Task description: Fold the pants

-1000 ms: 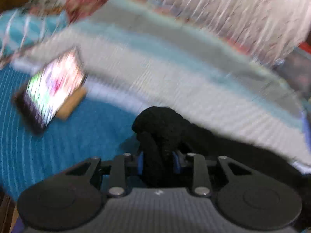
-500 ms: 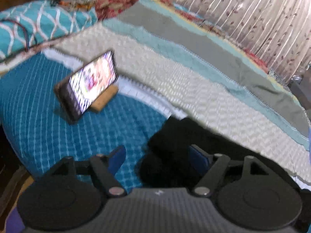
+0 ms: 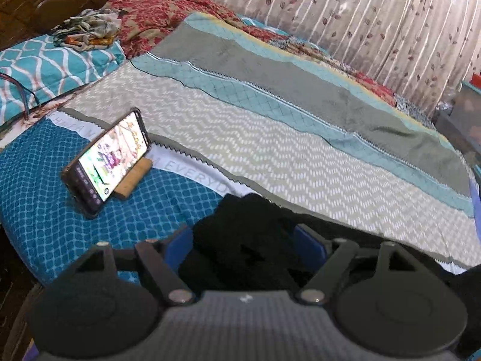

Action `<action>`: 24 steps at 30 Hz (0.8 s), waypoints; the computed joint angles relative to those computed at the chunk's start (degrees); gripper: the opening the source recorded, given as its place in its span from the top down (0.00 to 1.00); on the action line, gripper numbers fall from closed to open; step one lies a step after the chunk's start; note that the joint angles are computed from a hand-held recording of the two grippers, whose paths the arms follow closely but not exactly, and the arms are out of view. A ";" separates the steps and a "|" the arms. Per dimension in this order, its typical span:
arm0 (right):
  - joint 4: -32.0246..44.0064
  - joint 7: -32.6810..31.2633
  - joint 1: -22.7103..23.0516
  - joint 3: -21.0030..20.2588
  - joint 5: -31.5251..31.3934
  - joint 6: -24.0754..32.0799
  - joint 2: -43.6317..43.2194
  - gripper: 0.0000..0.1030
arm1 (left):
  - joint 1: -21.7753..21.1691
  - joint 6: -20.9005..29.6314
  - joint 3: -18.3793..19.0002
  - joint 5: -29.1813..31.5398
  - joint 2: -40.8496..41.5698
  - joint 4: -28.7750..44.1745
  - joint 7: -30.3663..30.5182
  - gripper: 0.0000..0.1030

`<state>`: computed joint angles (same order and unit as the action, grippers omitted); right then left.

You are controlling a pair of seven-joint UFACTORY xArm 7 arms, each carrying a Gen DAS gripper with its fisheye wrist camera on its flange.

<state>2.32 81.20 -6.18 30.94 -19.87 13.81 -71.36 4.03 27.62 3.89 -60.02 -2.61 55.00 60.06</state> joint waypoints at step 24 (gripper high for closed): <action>0.16 11.58 4.97 -2.95 -3.76 17.84 -5.90 0.54 | 4.21 0.60 0.23 2.81 4.16 2.26 -4.24 0.22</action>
